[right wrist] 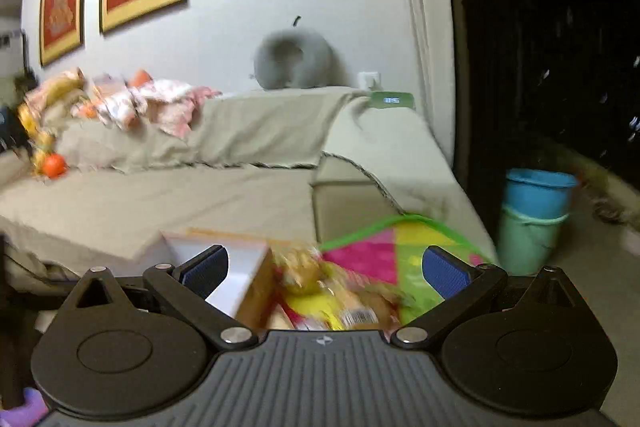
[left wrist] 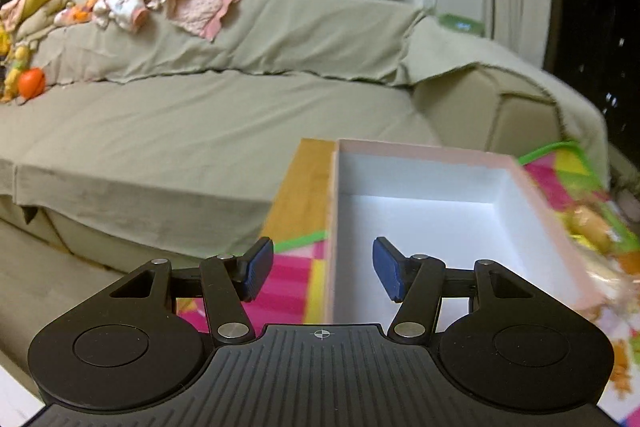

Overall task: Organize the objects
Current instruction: 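Grasp the pink box wall with the left gripper and lift it, then grasp a packaged bread bun with the right gripper while the left gripper holds the box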

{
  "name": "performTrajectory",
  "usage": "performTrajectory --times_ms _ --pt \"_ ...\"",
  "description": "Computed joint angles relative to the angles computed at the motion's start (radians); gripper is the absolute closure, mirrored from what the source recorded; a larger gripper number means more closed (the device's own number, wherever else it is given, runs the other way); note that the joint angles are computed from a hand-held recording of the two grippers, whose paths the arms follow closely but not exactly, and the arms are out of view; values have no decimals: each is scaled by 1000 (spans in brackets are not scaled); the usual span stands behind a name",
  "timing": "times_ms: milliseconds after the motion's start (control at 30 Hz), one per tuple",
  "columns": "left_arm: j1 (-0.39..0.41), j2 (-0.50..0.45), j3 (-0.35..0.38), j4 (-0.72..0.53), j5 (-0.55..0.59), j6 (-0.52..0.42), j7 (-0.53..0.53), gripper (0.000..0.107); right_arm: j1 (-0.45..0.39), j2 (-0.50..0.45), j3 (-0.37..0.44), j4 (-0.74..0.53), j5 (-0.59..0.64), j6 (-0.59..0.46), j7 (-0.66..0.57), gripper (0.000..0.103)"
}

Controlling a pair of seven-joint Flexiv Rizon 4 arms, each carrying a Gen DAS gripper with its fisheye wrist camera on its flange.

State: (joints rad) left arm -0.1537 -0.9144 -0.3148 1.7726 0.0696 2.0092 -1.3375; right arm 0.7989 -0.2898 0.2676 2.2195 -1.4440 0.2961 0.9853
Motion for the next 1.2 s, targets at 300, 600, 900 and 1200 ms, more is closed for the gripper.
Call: performTrajectory --times_ms 300,600,900,1200 --pt "29 -70 -59 -67 12 -75 45 76 -106 3 -45 7 -6 111 -205 0" --pt "26 -81 -55 -77 -39 -112 51 98 -277 -89 -126 42 -234 391 193 0" --pt "33 -93 -62 -72 -8 -60 61 99 -242 -34 -82 42 -91 304 93 0" --pt "14 -97 -43 -84 -19 -62 51 99 -306 128 -98 -5 -62 283 -53 0"
